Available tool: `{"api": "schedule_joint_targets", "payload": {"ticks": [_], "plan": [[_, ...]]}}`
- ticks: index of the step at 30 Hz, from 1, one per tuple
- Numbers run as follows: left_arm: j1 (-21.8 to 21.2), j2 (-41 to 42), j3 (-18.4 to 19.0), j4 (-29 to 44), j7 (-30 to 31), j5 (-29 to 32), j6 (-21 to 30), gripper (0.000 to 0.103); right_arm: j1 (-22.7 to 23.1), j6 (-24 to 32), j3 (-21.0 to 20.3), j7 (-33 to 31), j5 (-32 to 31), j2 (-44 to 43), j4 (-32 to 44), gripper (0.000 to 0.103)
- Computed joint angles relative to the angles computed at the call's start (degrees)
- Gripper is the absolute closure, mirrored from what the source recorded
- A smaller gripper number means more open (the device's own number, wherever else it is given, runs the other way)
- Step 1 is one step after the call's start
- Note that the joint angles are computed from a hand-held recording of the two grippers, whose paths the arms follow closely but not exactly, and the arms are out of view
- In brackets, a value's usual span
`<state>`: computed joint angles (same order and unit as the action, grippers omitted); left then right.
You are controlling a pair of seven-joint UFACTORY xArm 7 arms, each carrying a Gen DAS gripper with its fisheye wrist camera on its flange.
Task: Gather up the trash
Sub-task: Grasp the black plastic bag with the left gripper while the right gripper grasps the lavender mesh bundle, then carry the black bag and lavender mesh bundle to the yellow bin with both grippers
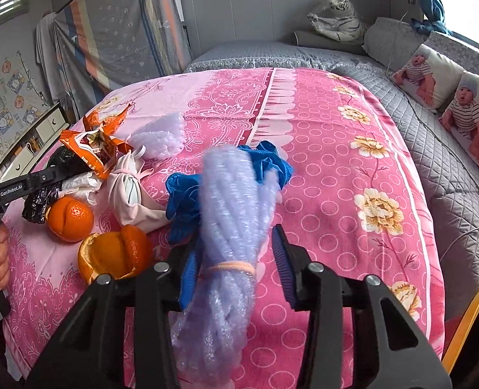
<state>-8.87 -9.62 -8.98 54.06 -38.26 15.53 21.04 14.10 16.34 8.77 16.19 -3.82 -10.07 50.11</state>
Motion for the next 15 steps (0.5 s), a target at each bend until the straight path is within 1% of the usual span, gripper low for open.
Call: {"api": "schedule_joint_targets", "payload": {"ticks": [2,4,7,11,15], "plan": [[0.3,-0.1,-0.5,0.1,-1.1,1.3,0.2,0.067,0.1,0.9,0.0,0.0,0.3,0.3,0.4,0.072],[-0.1,-0.3,-0.3,0.0,-0.8,0.9,0.2,0.068,0.5,1.2,-0.3,-0.6,1.1,0.2,0.4,0.077],[0.0,-1.3,-0.5,-0.4,-1.0,1.1,0.1,0.070,0.1,1.1,0.2,0.1,0.0,-0.1,0.2,0.079],[0.3,-3.9,-0.4,-1.9,-0.9,0.2,-0.6,0.070,0.0,0.3,0.0,0.7,0.0,-0.8,-0.5,0.080],[1.7,-7.7,-1.7,-4.1,-1.9,1.2,-1.6,0.071,-1.0,-0.9,0.8,2.5,-1.5,-3.8,-2.0,0.081]]}}
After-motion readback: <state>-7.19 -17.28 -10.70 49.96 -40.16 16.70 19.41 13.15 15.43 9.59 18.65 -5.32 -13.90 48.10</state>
